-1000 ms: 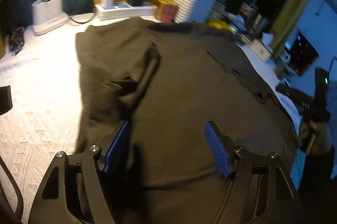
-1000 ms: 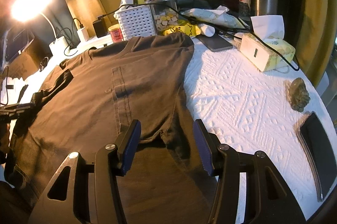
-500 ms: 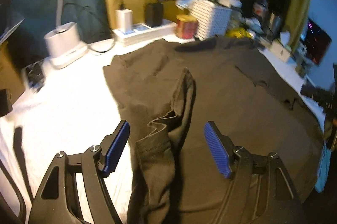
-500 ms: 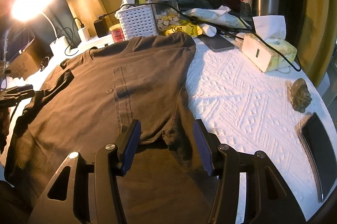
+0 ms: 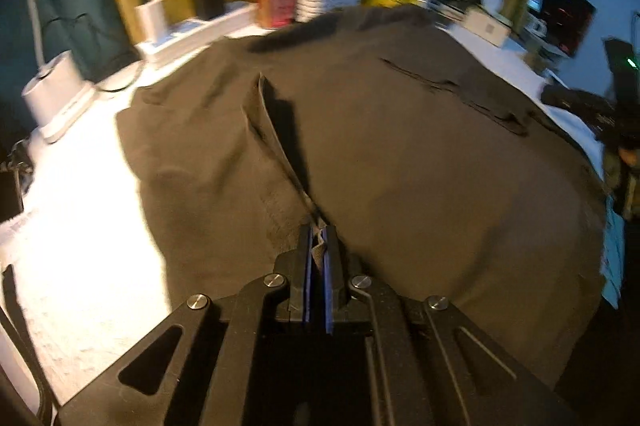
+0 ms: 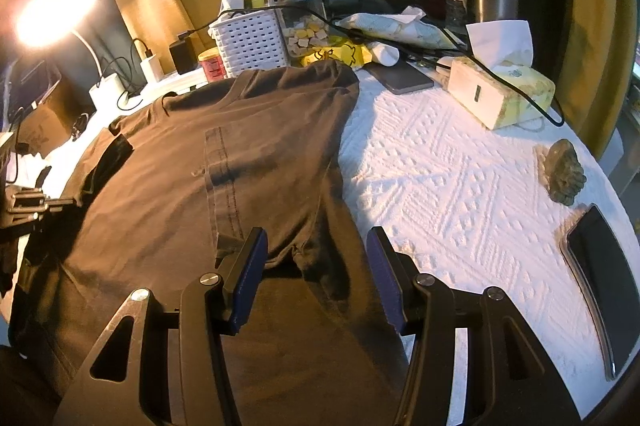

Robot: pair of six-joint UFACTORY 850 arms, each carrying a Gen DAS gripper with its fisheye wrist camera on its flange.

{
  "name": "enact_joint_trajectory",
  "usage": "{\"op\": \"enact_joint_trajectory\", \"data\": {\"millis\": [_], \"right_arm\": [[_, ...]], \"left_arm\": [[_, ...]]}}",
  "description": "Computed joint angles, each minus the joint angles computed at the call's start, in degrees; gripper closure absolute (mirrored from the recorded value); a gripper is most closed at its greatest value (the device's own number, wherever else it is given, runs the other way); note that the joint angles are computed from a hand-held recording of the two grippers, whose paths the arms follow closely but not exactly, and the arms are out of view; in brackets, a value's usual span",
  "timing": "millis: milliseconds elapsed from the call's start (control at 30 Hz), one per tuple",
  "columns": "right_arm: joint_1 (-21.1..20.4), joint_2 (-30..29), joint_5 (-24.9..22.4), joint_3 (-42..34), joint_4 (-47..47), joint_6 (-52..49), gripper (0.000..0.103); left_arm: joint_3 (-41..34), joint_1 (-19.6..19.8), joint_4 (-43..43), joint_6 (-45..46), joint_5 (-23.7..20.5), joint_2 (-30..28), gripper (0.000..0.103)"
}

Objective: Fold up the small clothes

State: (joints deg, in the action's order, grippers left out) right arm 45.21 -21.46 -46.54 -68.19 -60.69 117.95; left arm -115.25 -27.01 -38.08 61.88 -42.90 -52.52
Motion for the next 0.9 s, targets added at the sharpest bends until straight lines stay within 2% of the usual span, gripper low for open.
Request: {"op": "enact_joint_trajectory", "data": {"millis": [167,300,333,400,433,667,767,900], "right_arm": [[0.0,0.0,0.1,0.0,-0.1,0.2,0.049],[0.2,0.4,-0.2,0.4,-0.2,0.8,0.049],[0.2,0.6,-0.4,0.6,-0.3,1.1,0.049],[0.3,0.8,-0.5,1.0,-0.2,1.4,0.048],[0.4,1.0,-0.5,1.2,-0.2,1.5,0.048],[0.5,1.1,-0.4,1.8,0.2,1.9,0.048],[0.6,0.8,-0.2,1.4,0.1,1.5,0.049],[1.0,0.4,-0.5,0.6,0.1,0.7,0.049]], "left_arm": [[1.0,-1.5,3.5,-1.9,0.8,1.2,0.098],[-1.0,-1.6,1.9,-2.9,1.5,0.5,0.094],[-1.2,-1.7,1.8,-3.0,2.2,0.5,0.089],[-2.0,-1.7,2.9,-4.4,3.0,0.0,0.049],[-1.9,-1.6,3.1,-4.9,2.7,0.0,0.044],[2.7,-1.2,3.0,-2.8,-1.7,1.9,0.043],[6.9,-1.3,2.0,-1.1,-0.4,4.2,0.043],[9.7,-0.9,-0.9,2.1,-2.1,6.3,0.043]]}}
